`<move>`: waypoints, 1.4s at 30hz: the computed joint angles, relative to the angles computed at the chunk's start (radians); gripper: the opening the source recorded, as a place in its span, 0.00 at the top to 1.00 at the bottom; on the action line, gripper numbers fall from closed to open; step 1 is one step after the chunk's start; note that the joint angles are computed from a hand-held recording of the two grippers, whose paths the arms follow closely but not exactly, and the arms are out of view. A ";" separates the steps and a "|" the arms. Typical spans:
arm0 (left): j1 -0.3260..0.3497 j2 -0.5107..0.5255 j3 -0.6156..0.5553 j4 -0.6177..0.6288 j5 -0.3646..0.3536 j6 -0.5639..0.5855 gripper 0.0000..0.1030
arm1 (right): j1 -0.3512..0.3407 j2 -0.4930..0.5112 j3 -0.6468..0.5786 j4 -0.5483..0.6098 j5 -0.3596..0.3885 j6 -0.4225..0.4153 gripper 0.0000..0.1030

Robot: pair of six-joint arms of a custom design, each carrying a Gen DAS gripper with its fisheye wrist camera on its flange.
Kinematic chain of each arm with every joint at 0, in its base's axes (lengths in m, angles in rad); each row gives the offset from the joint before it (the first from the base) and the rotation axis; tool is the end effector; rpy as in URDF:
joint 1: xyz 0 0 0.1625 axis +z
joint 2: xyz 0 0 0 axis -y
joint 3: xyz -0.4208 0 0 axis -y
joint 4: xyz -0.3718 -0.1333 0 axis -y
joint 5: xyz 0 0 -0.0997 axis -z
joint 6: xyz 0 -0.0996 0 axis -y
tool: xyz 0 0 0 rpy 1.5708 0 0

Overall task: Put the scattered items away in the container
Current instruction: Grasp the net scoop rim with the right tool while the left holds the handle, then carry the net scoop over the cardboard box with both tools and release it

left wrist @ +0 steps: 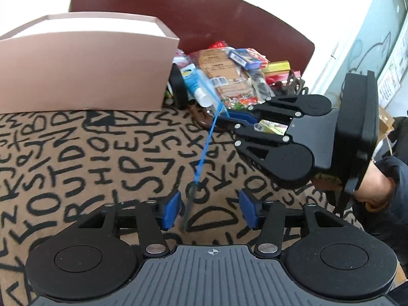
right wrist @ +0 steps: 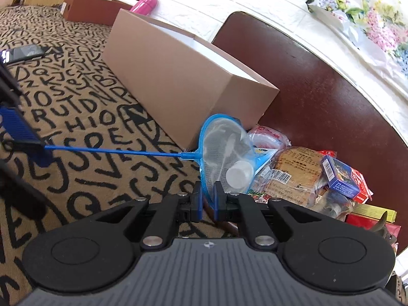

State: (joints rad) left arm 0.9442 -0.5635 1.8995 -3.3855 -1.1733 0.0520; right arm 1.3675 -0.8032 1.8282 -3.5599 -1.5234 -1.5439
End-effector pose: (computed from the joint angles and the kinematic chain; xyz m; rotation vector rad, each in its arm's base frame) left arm -0.1968 -0.5649 -0.0099 0.7981 2.6727 -0.8110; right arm 0.0092 -0.6388 0.1727 1.4534 -1.7874 0.8157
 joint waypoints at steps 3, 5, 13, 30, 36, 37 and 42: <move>0.011 -0.004 -0.016 0.046 -0.007 -0.009 0.93 | -0.001 -0.004 0.004 0.000 0.000 -0.002 0.91; 0.018 -0.002 -0.020 0.044 -0.017 -0.010 0.98 | -0.001 -0.005 0.008 -0.009 0.005 0.004 0.91; -0.020 -0.038 0.033 -0.052 -0.002 0.039 0.98 | 0.007 -0.050 0.058 -0.061 0.085 0.013 0.91; 0.028 -0.137 -0.213 0.091 -0.006 0.200 0.99 | 0.232 0.115 -0.344 0.130 0.045 0.028 0.92; 0.112 -0.085 -0.425 0.274 -0.076 0.215 0.99 | 0.272 0.252 -0.605 0.273 -0.066 0.115 0.92; 0.126 -0.075 -0.455 0.302 -0.090 0.208 0.99 | 0.274 0.270 -0.636 0.295 -0.086 0.135 0.92; 0.182 -0.004 -0.602 0.427 -0.102 0.182 0.99 | 0.275 0.367 -0.804 0.398 -0.177 0.178 0.92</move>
State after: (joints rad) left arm 1.1259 -0.5679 1.2975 -2.9580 -1.2757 0.2342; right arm 1.6429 -0.4359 1.0242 -3.1618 -1.7005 -1.3655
